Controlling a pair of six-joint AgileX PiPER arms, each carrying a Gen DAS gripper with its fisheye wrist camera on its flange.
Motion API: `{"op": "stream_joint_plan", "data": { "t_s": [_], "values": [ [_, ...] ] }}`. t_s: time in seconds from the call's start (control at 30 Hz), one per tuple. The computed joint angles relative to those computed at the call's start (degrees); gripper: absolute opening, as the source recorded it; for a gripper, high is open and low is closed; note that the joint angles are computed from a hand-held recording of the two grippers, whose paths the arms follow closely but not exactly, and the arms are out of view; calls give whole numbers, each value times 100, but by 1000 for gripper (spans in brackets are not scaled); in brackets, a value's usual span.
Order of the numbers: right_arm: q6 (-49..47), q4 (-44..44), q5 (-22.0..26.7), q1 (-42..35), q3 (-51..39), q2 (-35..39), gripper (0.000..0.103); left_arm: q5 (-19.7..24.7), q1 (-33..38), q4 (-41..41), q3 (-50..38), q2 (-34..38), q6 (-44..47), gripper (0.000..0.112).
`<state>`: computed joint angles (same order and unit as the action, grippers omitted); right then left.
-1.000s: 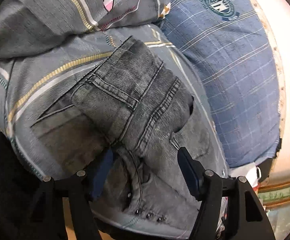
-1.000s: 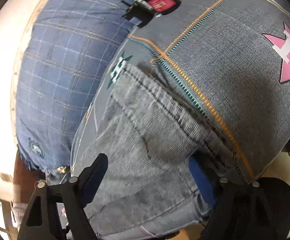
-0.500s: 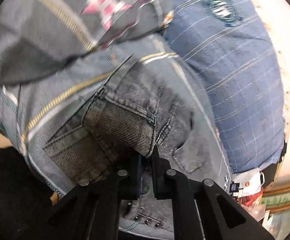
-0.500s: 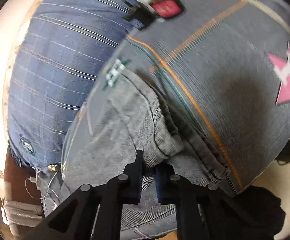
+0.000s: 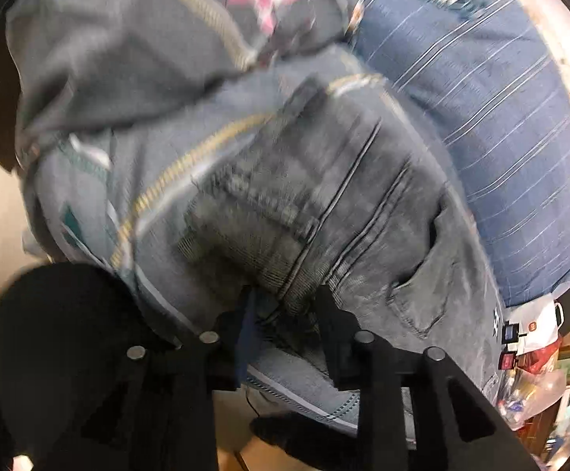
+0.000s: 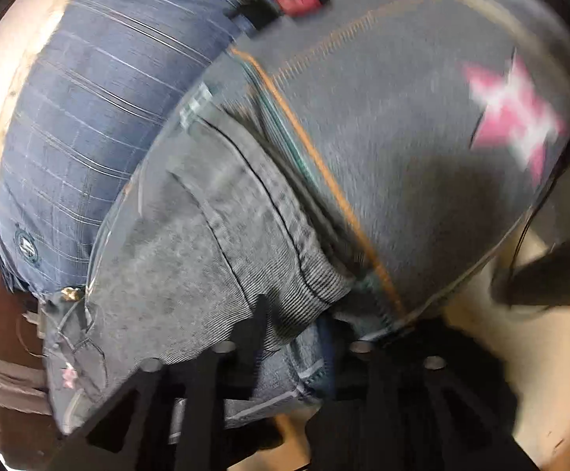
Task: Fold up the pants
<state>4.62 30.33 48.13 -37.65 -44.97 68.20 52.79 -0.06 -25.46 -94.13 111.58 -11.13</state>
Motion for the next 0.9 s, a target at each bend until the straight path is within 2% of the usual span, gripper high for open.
{"op": "stream_joint_plan", "data": {
  "t_s": [0.1, 0.13, 0.17, 0.2, 0.27, 0.33, 0.37, 0.4, 0.43, 0.47, 0.5, 0.53, 0.63, 0.7, 0.8, 0.87, 0.9],
  "values": [
    [816, -814, 23, 136, -290, -509, 32, -342, -75, 455, 256, -647, -164, 38],
    [812, -781, -44, 163, -384, -600, 32, -465, -177, 684, 220, -768, -231, 46],
    [667, -658, -76, 248, -521, -600, 37, -567, -307, 877, 86, -801, -204, 53],
    [459, -541, -93, 406, -683, -503, 51, -606, -440, 1031, -171, -702, -193, 55],
    [-208, 94, -163, 659, -870, -161, 61, -571, -677, 1215, -496, -517, -3, 59],
    [-888, 753, -237, 688, -853, 259, 61, -439, -848, 1187, -864, -120, 293, 61],
    [-923, 762, -461, 798, -817, 458, 61, -244, -936, 1431, -1035, 101, 101, 61],
    [-744, 541, -616, 844, -828, 690, 61, 177, -1038, 1759, -1410, 532, -54, 61],
    [-396, 222, -544, 792, -915, 1123, 61, 545, -1044, 1863, -1603, 935, -114, 61],
    [-152, 133, -369, 687, -959, 1333, 60, 687, -1013, 1910, -1567, 1124, -187, 61],
    [-139, 273, -385, 578, -947, 1313, 60, 598, -1030, 2151, -1422, 1085, -237, 61],
    [-291, 351, -343, 563, -1006, 1226, 60, 313, -1043, 2164, -1123, 921, -149, 61],
    [-658, 387, -392, 752, -1454, 1157, 60, 396, -1003, 2100, -1164, 927, -143, 61],
    [-1012, 635, -394, 800, -1867, 1625, 60, 518, -996, 2092, -1310, 986, -186, 61],
    [-584, 326, -303, 783, -2504, 2697, 58, 586, -857, 1598, -1318, 791, -21, 61],
    [-489, 469, -192, 665, -2600, 2678, 57, 286, -742, 1172, -1021, 354, 322, 61],
    [-395, 197, -154, 792, -2691, 2559, 57, 115, -737, 1119, -953, 164, 408, 61]
  ]
}}
